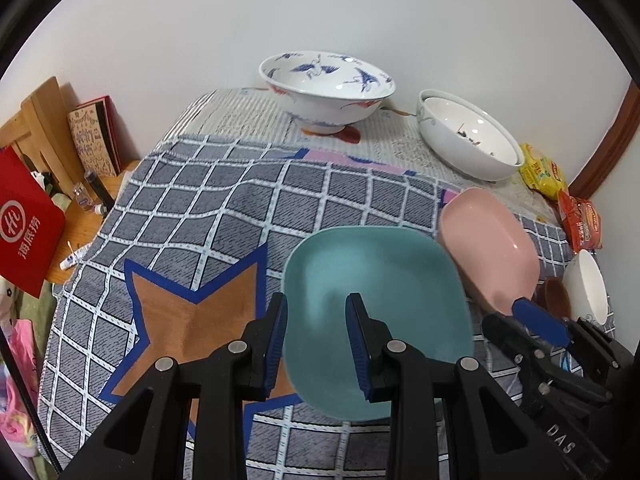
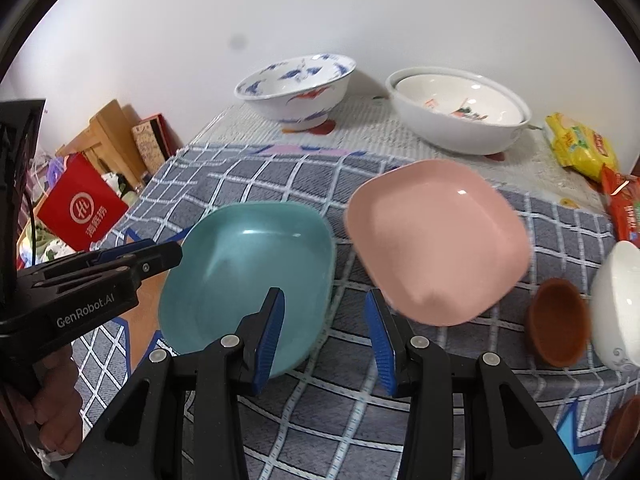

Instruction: Organize plates and bowls

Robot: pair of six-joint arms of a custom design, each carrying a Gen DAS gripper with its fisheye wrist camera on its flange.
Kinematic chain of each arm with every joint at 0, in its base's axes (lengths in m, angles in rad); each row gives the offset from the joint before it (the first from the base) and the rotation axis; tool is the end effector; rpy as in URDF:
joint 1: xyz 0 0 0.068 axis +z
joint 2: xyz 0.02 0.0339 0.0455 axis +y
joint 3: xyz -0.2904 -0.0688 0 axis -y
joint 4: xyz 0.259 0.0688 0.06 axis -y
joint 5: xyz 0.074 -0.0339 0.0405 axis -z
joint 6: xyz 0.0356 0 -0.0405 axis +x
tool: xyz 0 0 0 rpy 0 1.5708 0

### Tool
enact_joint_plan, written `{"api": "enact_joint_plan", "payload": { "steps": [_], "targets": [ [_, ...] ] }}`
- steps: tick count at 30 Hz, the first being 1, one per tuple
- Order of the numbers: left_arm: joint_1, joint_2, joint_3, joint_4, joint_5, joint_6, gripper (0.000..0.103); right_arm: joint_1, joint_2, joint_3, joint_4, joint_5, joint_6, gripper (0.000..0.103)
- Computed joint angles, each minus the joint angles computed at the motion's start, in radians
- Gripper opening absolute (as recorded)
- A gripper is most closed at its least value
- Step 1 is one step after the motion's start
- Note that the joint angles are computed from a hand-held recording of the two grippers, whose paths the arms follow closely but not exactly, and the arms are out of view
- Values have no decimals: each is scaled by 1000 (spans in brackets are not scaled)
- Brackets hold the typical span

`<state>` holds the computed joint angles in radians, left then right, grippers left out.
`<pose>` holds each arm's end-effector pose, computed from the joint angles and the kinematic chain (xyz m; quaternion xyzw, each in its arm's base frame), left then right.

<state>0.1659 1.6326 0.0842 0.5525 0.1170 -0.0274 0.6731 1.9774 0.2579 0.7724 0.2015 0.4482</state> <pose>0.1616 0.0228 0.0540 -0.0759 0.9545 -0.0363 0.2862 0.1760 0.1312 0.0268 -0.0756 0.9444 0.0812 0.3094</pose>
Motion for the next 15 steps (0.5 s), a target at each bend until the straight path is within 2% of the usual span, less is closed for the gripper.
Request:
{"api": "enact_joint_plan", "payload": {
  "steps": [4, 7, 11, 15],
  "targets": [
    [-89, -140, -6, -105, -37, -60, 29, -51, -104, -63, -12, 10, -9, 44],
    [-167, -245, -3, -191, -82, -114, 29, -95, -208, -100, -67, 15, -34, 48],
    [-271, -358, 25, -312, -134, -181, 35, -170, -379, -134, -188, 11, -83, 50],
    [-384, -430, 54, -395, -211, -245, 35, -255, -517, -131, -322, -11, -123, 53]
  ]
}}
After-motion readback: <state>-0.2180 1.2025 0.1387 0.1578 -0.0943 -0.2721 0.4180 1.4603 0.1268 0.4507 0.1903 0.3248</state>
